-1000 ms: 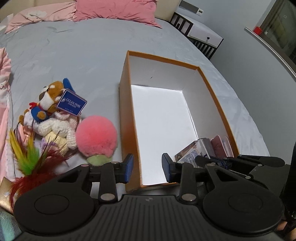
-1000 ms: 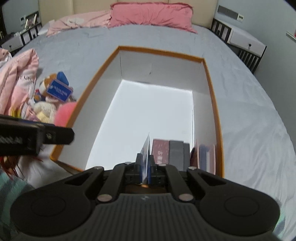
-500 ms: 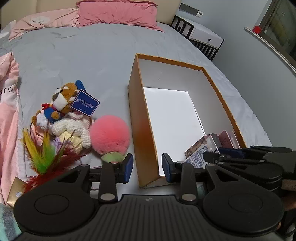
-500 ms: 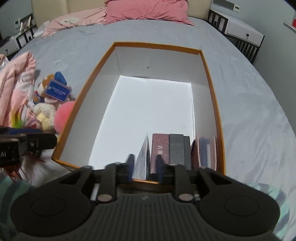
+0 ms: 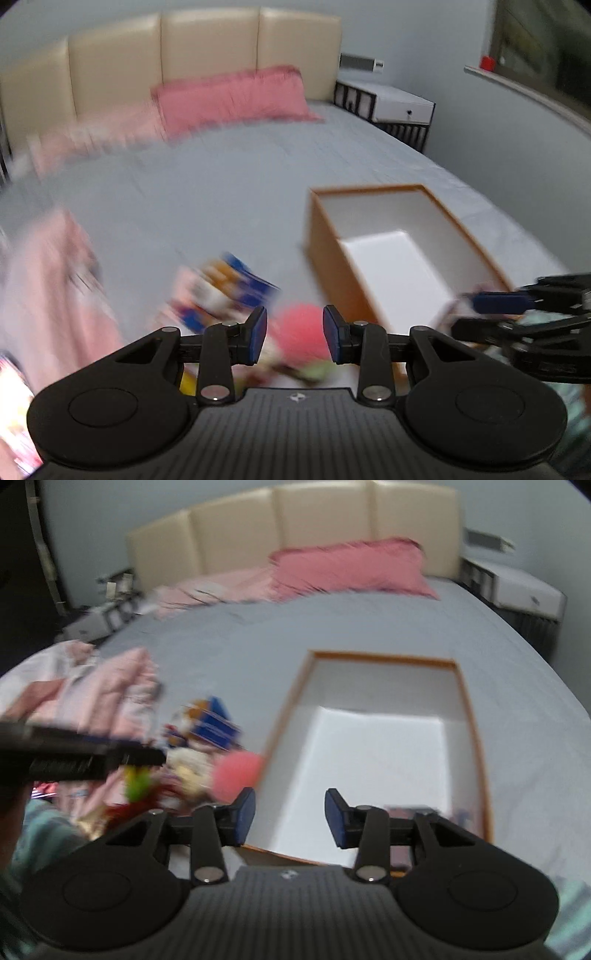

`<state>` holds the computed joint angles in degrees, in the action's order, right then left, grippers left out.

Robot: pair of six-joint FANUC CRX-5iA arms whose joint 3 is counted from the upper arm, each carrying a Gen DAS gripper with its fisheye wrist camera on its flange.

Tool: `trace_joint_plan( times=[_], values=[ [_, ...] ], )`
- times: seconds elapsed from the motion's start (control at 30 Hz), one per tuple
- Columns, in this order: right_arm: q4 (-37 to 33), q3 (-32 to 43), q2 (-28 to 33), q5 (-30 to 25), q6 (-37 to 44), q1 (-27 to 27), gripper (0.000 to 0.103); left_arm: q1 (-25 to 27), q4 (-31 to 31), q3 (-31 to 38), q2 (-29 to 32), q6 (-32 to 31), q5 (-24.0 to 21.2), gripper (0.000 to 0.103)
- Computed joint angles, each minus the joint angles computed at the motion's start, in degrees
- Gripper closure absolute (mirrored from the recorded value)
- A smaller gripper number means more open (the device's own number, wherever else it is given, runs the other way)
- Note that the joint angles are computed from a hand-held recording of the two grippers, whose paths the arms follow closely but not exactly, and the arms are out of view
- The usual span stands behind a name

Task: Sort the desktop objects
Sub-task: 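Withdraw both grippers from the orange box back toward the pile, then grasp the feathered cat toy with the right gripper while the left gripper grasps the gold box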

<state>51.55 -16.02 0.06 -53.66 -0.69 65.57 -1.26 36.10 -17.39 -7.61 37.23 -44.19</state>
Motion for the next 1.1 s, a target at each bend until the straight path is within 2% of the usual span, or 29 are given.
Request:
trace_joint_plan(
  times=[0.13, 0.23, 0.33, 0.5, 0.53, 0.6, 0.7, 0.77, 0.93, 1.03, 1.1],
  values=[
    [-0.6, 1.9, 2.6, 4.7, 1.1, -0.1, 0.058, 2.9, 0.9, -0.9, -0.5, -11.2, 6.2, 0.065],
    [-4.3, 4.9, 5.5, 9.3, 4.3, -0.6, 0.058, 5.5, 1.5, -0.3, 0.9, -18.8, 5.9, 0.065],
    [-12.3, 10.3, 8.9, 12.0, 11.2, -1.1, 0.058, 8.9, 2.4, 0.9, 3.3, -26.2, 2.1, 0.065],
    [-21.8, 21.3, 16.3, 9.9, 21.5, -1.9, 0.058, 14.6, -2.7, 8.5, 10.7, -26.2, -10.1, 0.066],
    [-23.1, 23.5, 17.7, 9.0, 23.0, -2.2, 0.058, 15.3, -3.0, 9.1, 11.8, -26.4, -11.2, 0.066],
    [-25.4, 27.5, 20.3, 6.9, 25.7, -2.5, 0.058, 16.1, -2.6, 8.2, 13.0, -28.9, -9.3, 0.067],
    [-27.6, 32.5, 23.6, 4.6, 29.3, -2.8, 0.058, 17.1, 1.7, 5.5, 14.1, -33.2, -7.2, 0.067],
    [-28.6, 35.2, 25.4, 3.5, 31.5, -3.1, 0.058, 17.7, 3.2, 4.5, 14.6, -36.0, -7.1, 0.067],
    [-32.7, 40.6, 28.9, 2.3, 36.7, -3.8, 0.058, 18.1, 4.4, 3.9, 16.1, -38.2, -7.0, 0.067],
    [-37.5, 44.5, 30.9, 1.6, 41.5, -4.6, 0.058, 17.7, 10.2, 0.3, 14.4, -43.5, -2.6, 0.067],
    [-42.4, 47.2, 32.0, 1.0, 44.5, -5.5, 0.058, 17.6, 13.1, -0.4, 14.0, -45.7, -2.9, 0.067]
  ],
)
